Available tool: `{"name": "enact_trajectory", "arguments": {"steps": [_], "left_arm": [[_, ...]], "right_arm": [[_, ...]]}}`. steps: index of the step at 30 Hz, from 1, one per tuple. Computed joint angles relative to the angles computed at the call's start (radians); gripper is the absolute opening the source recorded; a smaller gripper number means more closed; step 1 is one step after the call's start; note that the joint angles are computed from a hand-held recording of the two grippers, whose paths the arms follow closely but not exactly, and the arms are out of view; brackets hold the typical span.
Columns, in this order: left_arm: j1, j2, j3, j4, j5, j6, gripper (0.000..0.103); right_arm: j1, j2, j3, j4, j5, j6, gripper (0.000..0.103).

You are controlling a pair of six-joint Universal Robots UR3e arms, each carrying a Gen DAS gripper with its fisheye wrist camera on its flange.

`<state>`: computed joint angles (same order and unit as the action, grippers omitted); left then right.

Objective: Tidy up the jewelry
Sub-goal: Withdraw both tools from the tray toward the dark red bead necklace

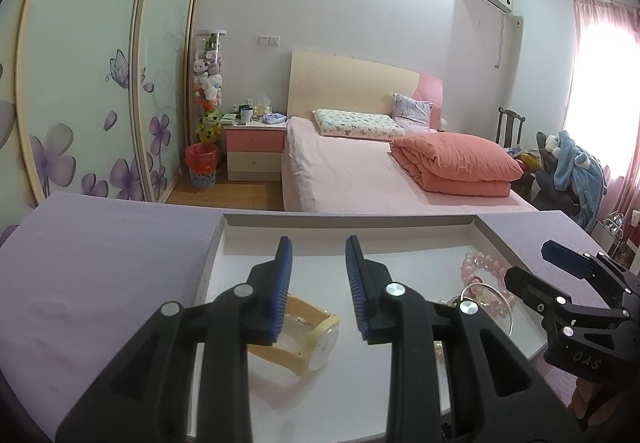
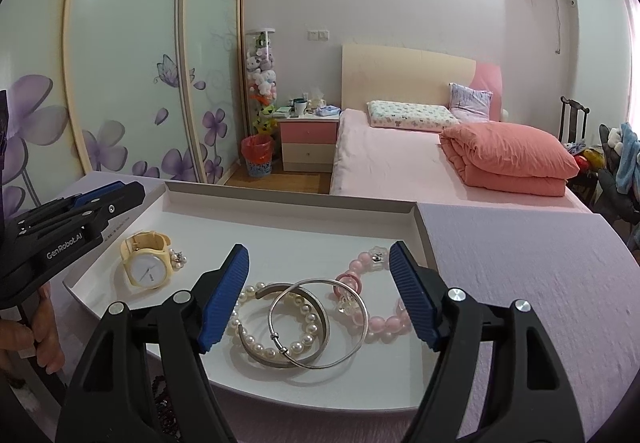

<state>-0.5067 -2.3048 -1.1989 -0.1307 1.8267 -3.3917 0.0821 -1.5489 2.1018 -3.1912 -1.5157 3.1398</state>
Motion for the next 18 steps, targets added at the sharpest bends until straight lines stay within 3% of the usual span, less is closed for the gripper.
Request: {"name": "enact_trajectory", "arguments": {"steps": [8,10,18], "left_arm": [[0.000,0.069,-0.093,0.031,0.004,0.010,0.031],[-0.008,0.125,-0.185,0.069,0.020,0.019,0.037],[-0.021,0.404,-0.640,0.197,0.045,0.029,0.042]], "right_arm": [[0.009,-0.096,0.063,0.051,0.014,-0.009,0.073],[0.023,-0.148,0.099,0.088,0.014,-0.015,0.073],[0.093,-0.375,0.261,0.289,-0.019,-0.030,0.073]]}}
